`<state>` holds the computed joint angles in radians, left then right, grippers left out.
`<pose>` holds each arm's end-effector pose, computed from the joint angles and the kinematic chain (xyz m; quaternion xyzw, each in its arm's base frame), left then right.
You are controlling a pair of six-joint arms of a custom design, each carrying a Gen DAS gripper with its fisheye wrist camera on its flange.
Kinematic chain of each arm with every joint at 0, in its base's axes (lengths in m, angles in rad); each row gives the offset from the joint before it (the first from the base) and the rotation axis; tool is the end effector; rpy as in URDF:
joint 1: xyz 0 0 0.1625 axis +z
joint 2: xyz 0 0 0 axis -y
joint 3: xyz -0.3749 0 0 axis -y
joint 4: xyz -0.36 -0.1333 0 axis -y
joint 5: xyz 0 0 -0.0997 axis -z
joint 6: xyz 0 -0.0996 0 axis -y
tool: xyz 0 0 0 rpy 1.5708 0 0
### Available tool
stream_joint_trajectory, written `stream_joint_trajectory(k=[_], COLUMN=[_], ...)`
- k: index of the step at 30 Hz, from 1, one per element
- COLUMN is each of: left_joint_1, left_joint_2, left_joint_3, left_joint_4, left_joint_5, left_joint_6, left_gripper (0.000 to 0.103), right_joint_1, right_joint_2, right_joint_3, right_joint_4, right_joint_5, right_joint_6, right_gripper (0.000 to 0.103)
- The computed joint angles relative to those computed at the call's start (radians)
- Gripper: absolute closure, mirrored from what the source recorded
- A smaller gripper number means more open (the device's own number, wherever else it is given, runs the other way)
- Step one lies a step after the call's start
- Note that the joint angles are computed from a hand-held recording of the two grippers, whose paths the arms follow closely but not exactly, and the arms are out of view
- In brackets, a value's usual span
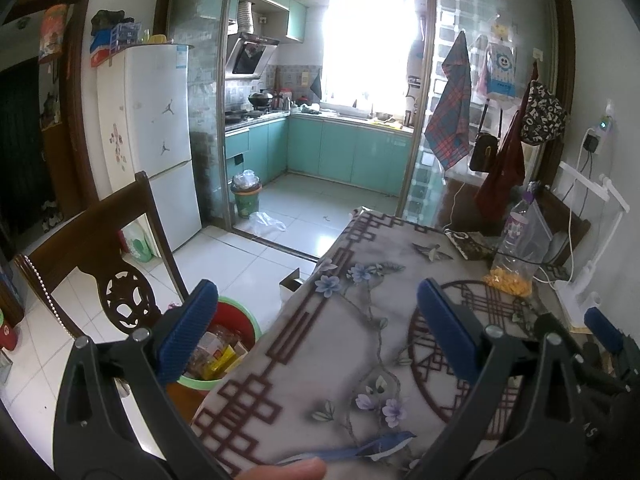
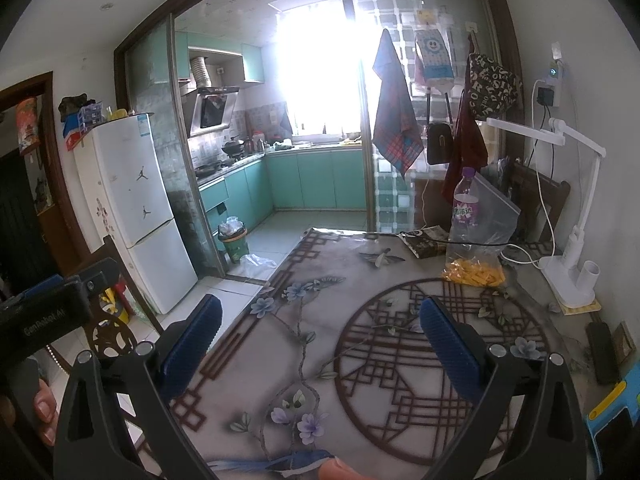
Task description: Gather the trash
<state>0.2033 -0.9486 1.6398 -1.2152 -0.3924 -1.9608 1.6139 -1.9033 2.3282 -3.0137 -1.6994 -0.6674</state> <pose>-0.4567 -0.3242 0.1323 0.0551 0.7698 -0.5179 0.3689 0.1352 -0.3365 0.4014 0.2737 -0.8279 0.4456 0.2027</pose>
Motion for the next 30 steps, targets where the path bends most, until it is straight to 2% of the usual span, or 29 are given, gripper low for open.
stream_joint_trajectory(k=[19, 30], left_joint_1=[0.003, 0.034], left_joint_2=[0.001, 0.008], left_joint_3=[0.000, 0.014], left_joint_4=[-0.016, -0.144], left_joint_5=[-0.001, 0.013], left_joint_6=[0.020, 0.140], left_gripper=[0.005, 0.005], right_joint_1=[-0.009, -0.050], right_joint_2=[0.000, 0.013], right_joint_3=[-0.006, -0.030], right_joint_4=[0.007, 0.013], right_joint_5=[0.003, 0.016], right_joint_6=[-0.002, -0.005], right_gripper=[0.007, 0.007])
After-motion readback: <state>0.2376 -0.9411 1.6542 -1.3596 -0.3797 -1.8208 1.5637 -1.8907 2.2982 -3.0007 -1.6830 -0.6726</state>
